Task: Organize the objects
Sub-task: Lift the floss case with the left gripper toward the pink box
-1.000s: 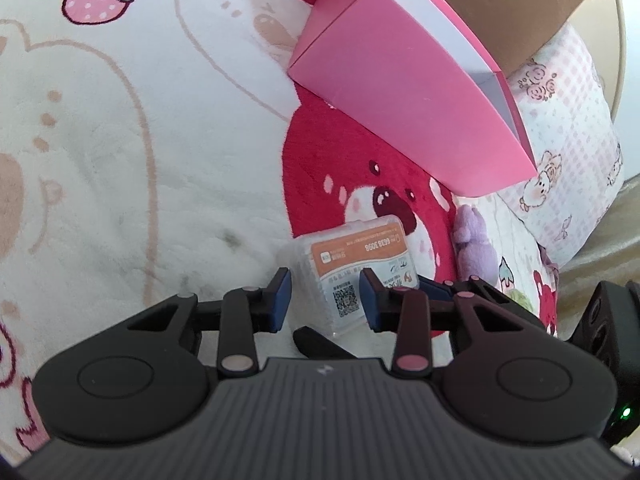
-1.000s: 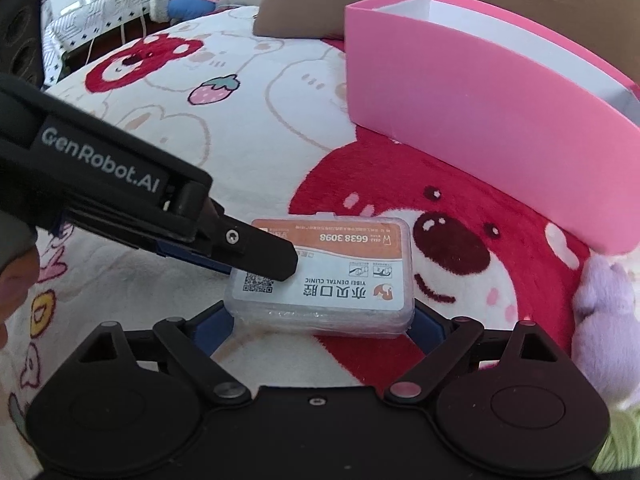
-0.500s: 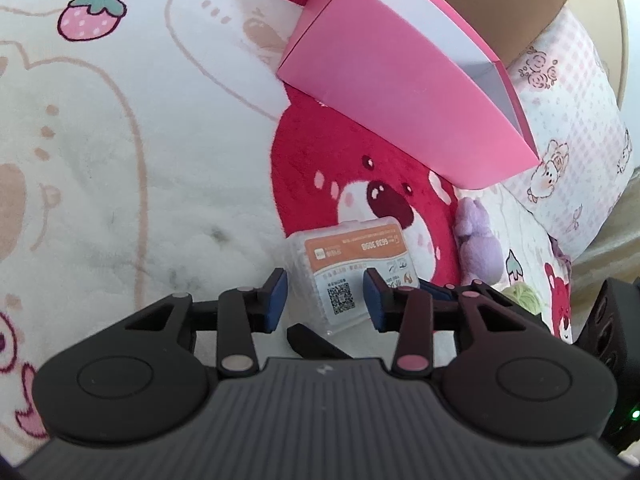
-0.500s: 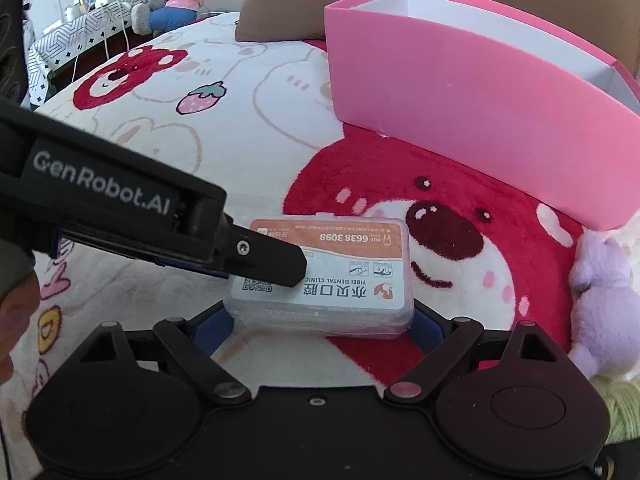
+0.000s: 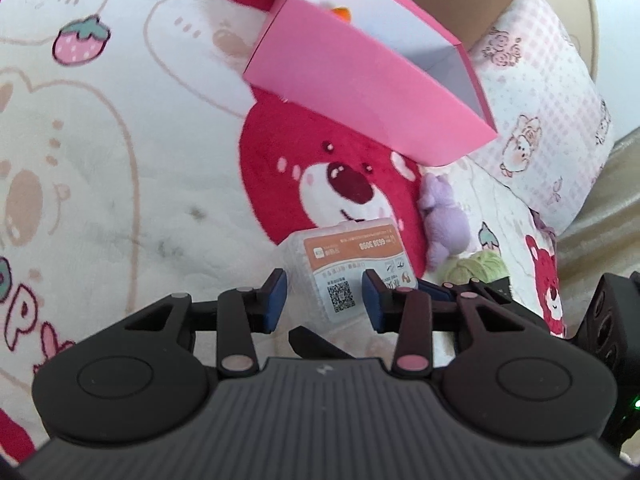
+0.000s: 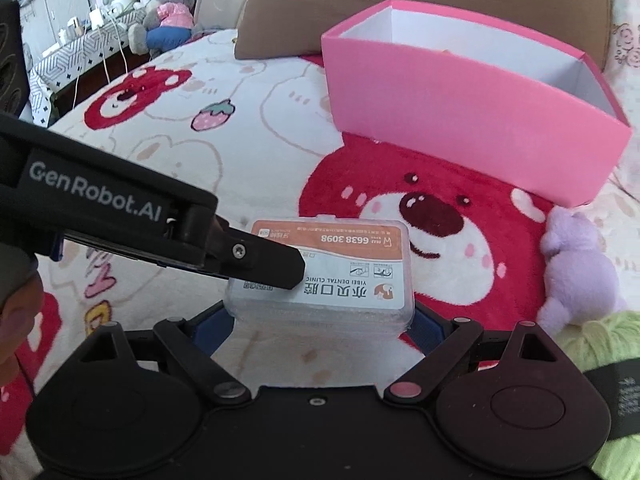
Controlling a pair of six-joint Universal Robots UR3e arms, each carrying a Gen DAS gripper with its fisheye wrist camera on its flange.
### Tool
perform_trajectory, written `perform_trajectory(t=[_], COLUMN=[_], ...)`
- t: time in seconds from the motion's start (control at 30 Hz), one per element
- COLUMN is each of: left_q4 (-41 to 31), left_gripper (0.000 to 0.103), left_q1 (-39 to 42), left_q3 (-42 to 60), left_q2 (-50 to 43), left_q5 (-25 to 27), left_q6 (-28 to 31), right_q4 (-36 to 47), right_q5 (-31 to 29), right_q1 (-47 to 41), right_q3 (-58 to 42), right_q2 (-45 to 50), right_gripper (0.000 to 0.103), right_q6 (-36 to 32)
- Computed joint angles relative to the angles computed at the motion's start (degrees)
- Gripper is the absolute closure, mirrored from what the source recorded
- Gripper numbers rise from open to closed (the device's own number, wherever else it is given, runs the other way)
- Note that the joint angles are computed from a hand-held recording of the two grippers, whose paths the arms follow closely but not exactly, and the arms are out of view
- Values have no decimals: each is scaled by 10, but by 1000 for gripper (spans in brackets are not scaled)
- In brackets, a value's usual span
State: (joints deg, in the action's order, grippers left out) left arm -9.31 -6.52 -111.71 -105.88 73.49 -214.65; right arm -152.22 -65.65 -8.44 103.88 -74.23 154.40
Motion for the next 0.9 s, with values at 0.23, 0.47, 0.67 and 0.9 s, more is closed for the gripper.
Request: perform_trajectory(t=[0.23,0.47,0.67,0.9], left_q4=[-62,-98,-127,-148], left_gripper=[63,62,62,60], left_q1=[-24,-24,-23,-22], left_q3=[33,48,76,104], left_q2=[37,61,71,81], left_q5=[32,31,25,30], left_q6=[26,33,41,55], right_q4=[1,12,31,48], right_q5=[0,-1,-6,-3], right_q1=[0,-2,0,2], right_q3=[16,8,-12,-46], right_q2=[-36,-60,-73,-77], right_gripper=[9,9,9,9], right_q6=[23,23,24,27])
